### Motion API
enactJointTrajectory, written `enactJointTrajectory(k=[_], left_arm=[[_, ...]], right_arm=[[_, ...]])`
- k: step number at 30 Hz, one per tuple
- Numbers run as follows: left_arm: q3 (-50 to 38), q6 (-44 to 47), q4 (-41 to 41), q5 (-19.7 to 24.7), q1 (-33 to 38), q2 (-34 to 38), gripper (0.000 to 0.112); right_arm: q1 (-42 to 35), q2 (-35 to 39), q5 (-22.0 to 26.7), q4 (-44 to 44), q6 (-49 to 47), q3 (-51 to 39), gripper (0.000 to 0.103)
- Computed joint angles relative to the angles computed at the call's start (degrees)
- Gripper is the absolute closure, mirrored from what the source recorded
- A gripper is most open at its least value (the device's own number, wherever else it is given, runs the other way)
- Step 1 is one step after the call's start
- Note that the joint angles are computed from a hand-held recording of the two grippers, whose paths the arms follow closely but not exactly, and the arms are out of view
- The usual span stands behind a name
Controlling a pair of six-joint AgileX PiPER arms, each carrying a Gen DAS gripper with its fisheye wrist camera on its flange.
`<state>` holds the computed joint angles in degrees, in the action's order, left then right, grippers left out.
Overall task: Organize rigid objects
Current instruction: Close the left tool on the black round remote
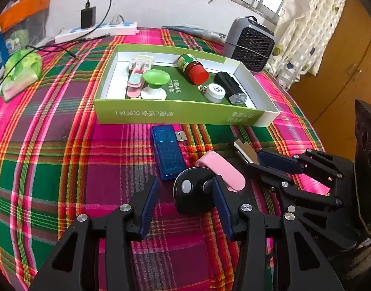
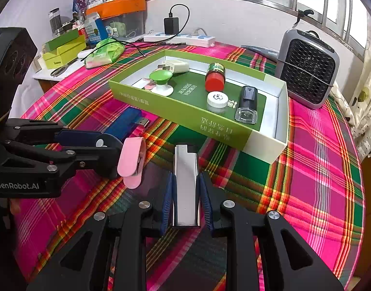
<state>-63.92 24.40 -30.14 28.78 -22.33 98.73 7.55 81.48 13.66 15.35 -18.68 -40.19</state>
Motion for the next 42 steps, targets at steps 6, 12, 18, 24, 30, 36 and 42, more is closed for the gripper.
enactJointTrajectory(k=[6, 12, 18, 24, 30, 36, 42], left_arm=[[0.81, -5.45, 6.82, -2.49, -2.3, -0.6, 0.068], [2.23, -10.78, 15.58, -6.16, -4.97, -0.99, 0.068], [1.18, -15.88, 20.33, -5.91, -5.81, -0.34, 0.068], [1.2, -16.18, 19.94, -6.1, -5.61, -0.29, 0.068], [1.48, -15.01, 17.83, -6.07, -4.78, -0.57, 0.078], [2.04, -10.43, 12.65, -5.77, -3.35, -0.98, 0.088], [2.29, -7.86, 9.6, -5.52, -2.68, -1.16, 0.089]], right_arm=[[0.35, -0.42, -0.63, -2.52, 2.78, 0.53, 0.078], [0.94, -1.03, -1.12, -5.86, 6.26, 1.09, 0.079], [1.02, -1.22, -1.31, -6.84, 7.35, 1.27, 0.079], [0.64, -1.36, -1.32, -4.15, 4.64, 1.41, 0.079], [0.73, -1.65, -1.25, -3.96, 4.46, 1.55, 0.079], [0.82, -1.67, -1.25, -4.55, 5.07, 1.56, 0.079], [0.83, -1.64, -1.18, -4.65, 5.29, 1.52, 0.079]])
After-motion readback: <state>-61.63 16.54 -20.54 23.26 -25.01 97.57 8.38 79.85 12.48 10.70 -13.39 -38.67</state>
